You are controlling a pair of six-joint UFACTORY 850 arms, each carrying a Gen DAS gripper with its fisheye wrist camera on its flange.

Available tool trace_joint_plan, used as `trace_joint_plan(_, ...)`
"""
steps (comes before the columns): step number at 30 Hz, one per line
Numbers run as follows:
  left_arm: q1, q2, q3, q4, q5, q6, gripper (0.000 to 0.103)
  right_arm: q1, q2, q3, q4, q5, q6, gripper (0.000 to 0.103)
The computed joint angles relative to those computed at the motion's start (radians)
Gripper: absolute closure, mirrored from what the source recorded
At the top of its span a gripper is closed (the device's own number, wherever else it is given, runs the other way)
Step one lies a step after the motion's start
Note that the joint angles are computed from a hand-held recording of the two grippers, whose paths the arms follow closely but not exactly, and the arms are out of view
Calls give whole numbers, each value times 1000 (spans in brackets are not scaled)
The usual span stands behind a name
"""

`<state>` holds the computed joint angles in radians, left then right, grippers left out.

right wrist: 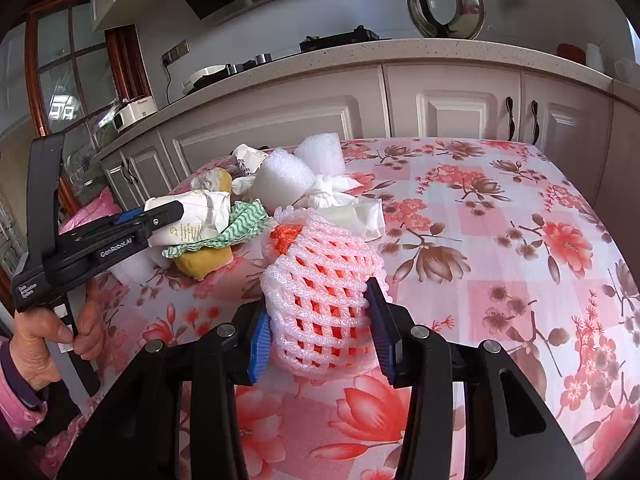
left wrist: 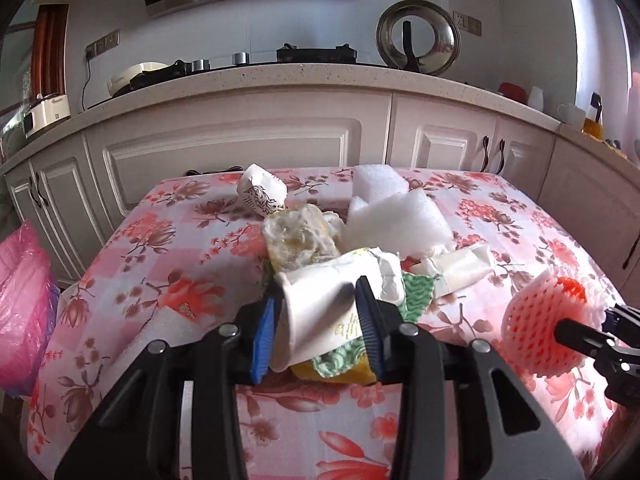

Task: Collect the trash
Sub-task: 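Grasp the white paper cup with the left tool and lift it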

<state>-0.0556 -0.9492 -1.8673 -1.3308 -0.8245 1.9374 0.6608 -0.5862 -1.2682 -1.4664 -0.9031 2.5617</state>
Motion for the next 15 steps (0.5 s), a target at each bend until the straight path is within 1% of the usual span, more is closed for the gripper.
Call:
trace_joint_plan(2,7,-4,-12,11,-24,-30,32,2,0,-2,3,-6,-2,61)
trace_joint_plan(4,10,0,-6,6,-38,-23,31,1,0,-2,4,-4,-3,61)
trace_joint_plan(5,9,2,-3,14,-38,-18,31,2,0,-2,5,-4,-3,61)
trace_joint_plan(7,9,2,-5,51,-64,-32,31,1,-1,-2,5,-3,1,61)
trace_joint_plan(8,11,9,8,57,-81,-22,31,0,0,-1,4,-1,2,61)
trace_joint_plan(10,15,33,52,37,-91,26,31,0,0,1,10,-3,2,61)
trace_joint_plan(15,43,77,114,43,-209,70,31,0,8,16,8,-8,28,61)
